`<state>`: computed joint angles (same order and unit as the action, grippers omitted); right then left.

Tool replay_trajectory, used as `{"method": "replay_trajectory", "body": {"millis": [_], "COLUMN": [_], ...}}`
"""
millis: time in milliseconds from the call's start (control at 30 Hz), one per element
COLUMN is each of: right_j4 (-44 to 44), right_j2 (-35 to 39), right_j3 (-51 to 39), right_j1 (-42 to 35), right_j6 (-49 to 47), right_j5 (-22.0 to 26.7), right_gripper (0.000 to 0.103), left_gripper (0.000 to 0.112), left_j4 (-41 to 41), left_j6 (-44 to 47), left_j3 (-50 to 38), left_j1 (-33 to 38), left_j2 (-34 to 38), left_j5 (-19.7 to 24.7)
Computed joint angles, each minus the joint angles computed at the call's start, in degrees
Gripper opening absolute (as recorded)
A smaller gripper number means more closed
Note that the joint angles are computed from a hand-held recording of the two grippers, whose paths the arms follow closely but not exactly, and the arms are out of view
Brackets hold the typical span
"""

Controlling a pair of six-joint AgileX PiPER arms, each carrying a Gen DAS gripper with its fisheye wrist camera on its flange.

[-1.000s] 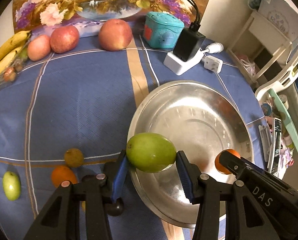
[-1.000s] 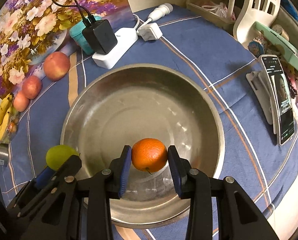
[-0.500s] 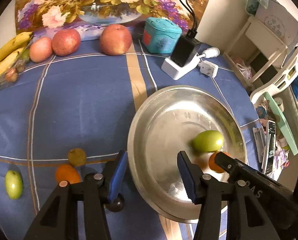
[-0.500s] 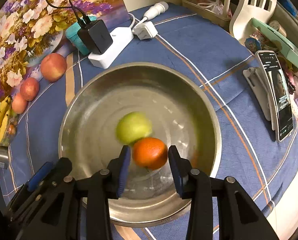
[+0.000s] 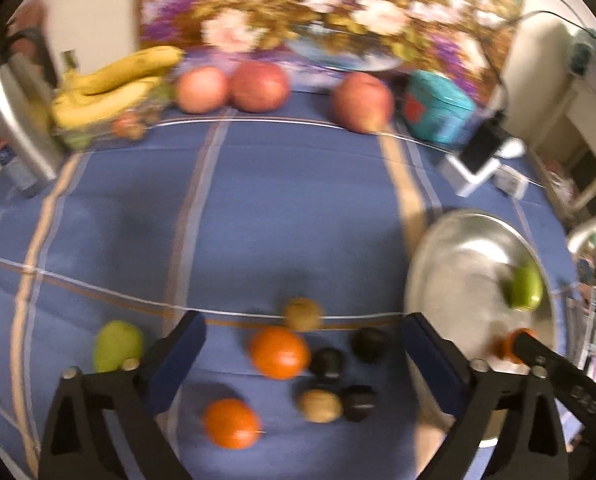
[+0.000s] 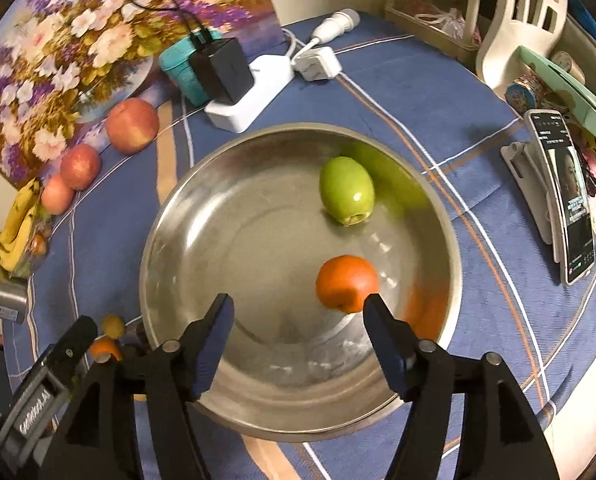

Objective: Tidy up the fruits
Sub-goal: 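Withdraw both open tools from the steel bowl back over the fruit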

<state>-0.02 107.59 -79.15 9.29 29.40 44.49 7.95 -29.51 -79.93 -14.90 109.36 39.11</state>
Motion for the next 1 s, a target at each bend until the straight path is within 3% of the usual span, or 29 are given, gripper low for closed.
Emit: {"method": "replay_trajectory", "body": {"millis": [200,467,533,800,1000], "right_j4": [1.06,1.03,-0.99,-2.99,3.62], "right_j2": [-0.17,-0.55,-0.63,-1.77,-2.82], "right_j3": [0.32,1.52,1.46,2.41,3.88], "right_j1": [1.91,4.28,5.59,8.73,9.53], "right_j6": [-2.51,-5.59,-4.88,-4.12,-9.03], "right_j5": [-1.22,-4.13,-4.60,-7.30,-10.63], "right_gripper": [0.083,0.084,0.094,0.095,0.095], "left_gripper": [0.103,0.103,0.103,0.103,0.103], "left_j4": [6.35,11.85,12.39,13.15,8.02], "left_j6": [-5.33,-9.75,-10.02,-9.68,-5.37], "left_j3": [4.58,11.47,12.77,17.12,18.05], "left_j1": [3.10,7.91,8.78,11.77,14.67], "left_j2": [-2.59,-7.49,-8.56,-12.01,-13.15], "left_j5": [-1.10,-3.67,-4.15,-5.27,-6.42]}}
